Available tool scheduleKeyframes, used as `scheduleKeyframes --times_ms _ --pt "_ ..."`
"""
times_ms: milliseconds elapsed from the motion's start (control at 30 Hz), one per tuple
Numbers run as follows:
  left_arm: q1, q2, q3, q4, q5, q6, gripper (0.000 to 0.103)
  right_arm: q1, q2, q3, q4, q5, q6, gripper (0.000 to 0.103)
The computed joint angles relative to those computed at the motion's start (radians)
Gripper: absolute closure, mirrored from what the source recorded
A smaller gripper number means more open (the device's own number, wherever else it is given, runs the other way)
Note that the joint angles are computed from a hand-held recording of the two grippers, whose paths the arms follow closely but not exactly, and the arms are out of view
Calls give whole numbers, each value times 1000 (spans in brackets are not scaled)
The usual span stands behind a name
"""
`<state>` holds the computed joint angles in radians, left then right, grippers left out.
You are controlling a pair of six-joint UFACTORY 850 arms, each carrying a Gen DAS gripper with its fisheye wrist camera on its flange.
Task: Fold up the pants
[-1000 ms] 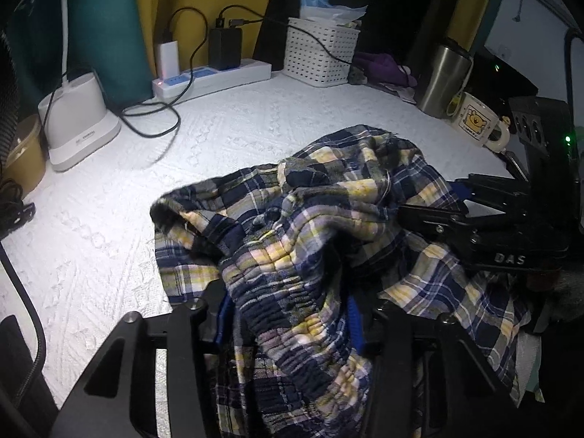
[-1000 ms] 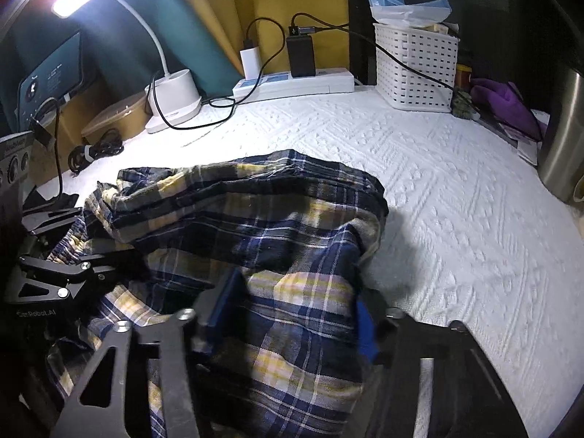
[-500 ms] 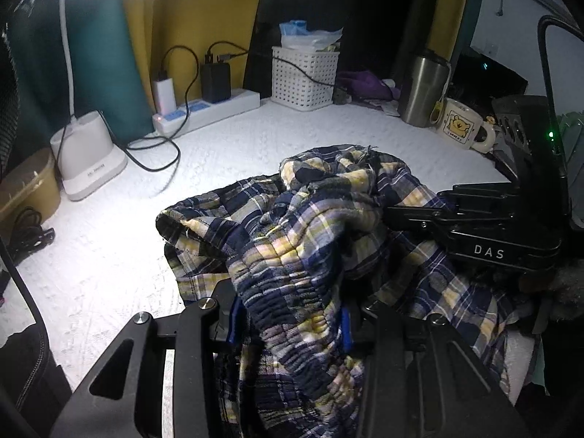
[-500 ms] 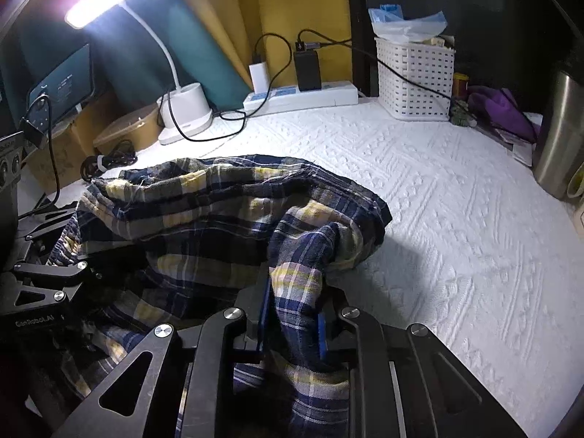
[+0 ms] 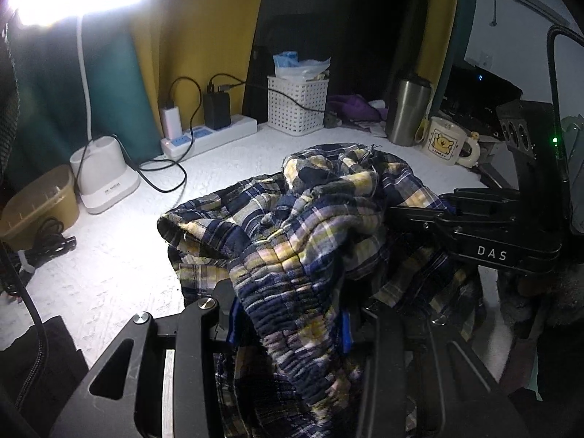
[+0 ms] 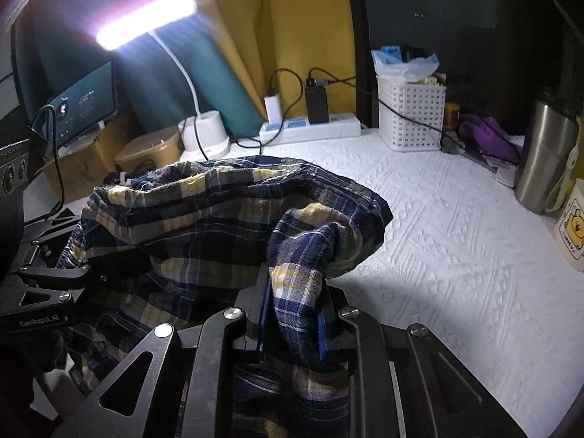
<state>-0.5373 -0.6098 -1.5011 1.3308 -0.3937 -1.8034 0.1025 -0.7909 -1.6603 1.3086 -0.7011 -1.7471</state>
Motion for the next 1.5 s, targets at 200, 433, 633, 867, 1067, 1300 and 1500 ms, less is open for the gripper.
scheduleKeyframes --times_ms 200,433,633,867,1067,1300,1500 --pt "-28 38 34 67 -33 -69 65 -16 68 87 73 -13 -85 83" --pt "-62 76 63 121 -74 -125 65 -39 134 165 133 -46 -156 83" --pt "-93 101 88 136 -118 -147 64 -55 194 237 188 -59 -231 83" --pt "-128 157 145 198 -166 -231 64 -70 268 320 251 -89 -326 83" --pt "-163 216 203 252 -229 -300 64 -77 338 392 304 -124 -405 83" --pt "-201 286 274 293 -317 -353 64 -69 414 461 342 -160 -465 83" --pt "-238 350 345 296 -411 -386 64 -40 473 519 357 -172 -496 83"
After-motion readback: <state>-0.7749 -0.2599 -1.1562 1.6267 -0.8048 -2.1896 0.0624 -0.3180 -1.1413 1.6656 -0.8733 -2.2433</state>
